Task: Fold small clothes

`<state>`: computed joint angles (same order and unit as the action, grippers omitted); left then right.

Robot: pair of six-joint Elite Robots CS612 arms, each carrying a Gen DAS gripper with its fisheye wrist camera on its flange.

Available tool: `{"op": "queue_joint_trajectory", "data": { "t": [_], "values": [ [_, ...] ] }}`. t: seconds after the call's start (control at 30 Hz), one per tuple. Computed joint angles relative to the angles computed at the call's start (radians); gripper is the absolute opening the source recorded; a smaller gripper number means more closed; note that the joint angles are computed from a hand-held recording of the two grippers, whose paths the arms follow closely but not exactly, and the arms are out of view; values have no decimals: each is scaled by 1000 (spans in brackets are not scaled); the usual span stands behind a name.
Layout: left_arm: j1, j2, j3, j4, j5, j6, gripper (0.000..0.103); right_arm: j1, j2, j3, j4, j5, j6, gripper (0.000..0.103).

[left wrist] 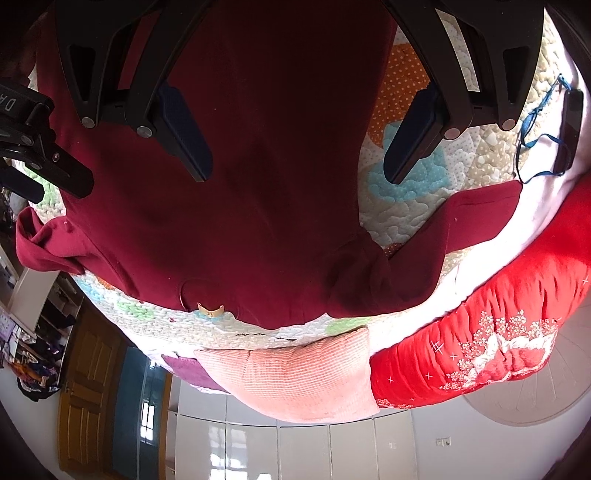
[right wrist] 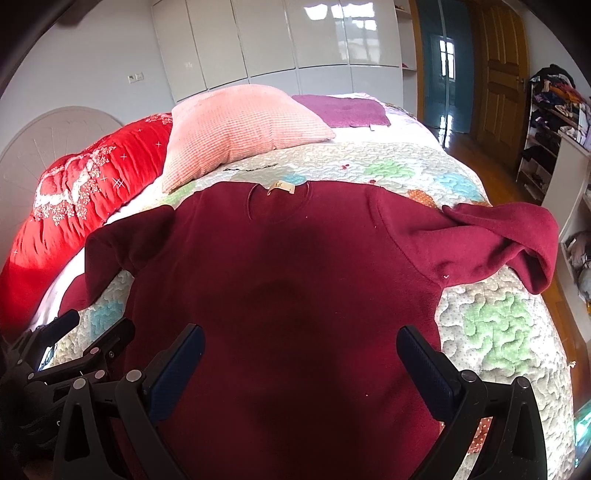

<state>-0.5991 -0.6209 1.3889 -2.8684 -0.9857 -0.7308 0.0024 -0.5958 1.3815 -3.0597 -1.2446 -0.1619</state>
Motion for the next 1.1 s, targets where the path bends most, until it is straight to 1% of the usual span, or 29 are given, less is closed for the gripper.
{"op": "queue_joint_trajectory", "data": {
  "t": [0.33, 0.63, 0.77, 0.83, 0.9, 1.03, 1.1],
  "values": [
    [6, 8, -12, -2, -18, -2, 94, 7, 12, -16, 17, -17, -5, 103],
    [15, -4, 10, -20, -44, -20, 94, 17, 19, -28, 30, -23, -16, 103],
    [20, -26, 52, -75, -55, -37, 94, 25, 25, -39, 44, -21, -29, 103],
    [26, -39, 81, -98, -59, -64, 94, 30, 29, -44, 50, -16, -35, 103],
    [36, -54, 109, -102, -66, -112, 94, 35, 32, -50, 59, -12, -43, 103],
    [67, -76, 166, -127, -78, -242, 94, 48, 38, -59, 69, -5, -61, 103],
    [87, -83, 186, -138, -104, -304, 94, 54, 39, -62, 77, 2, -73, 103]
  ]
}}
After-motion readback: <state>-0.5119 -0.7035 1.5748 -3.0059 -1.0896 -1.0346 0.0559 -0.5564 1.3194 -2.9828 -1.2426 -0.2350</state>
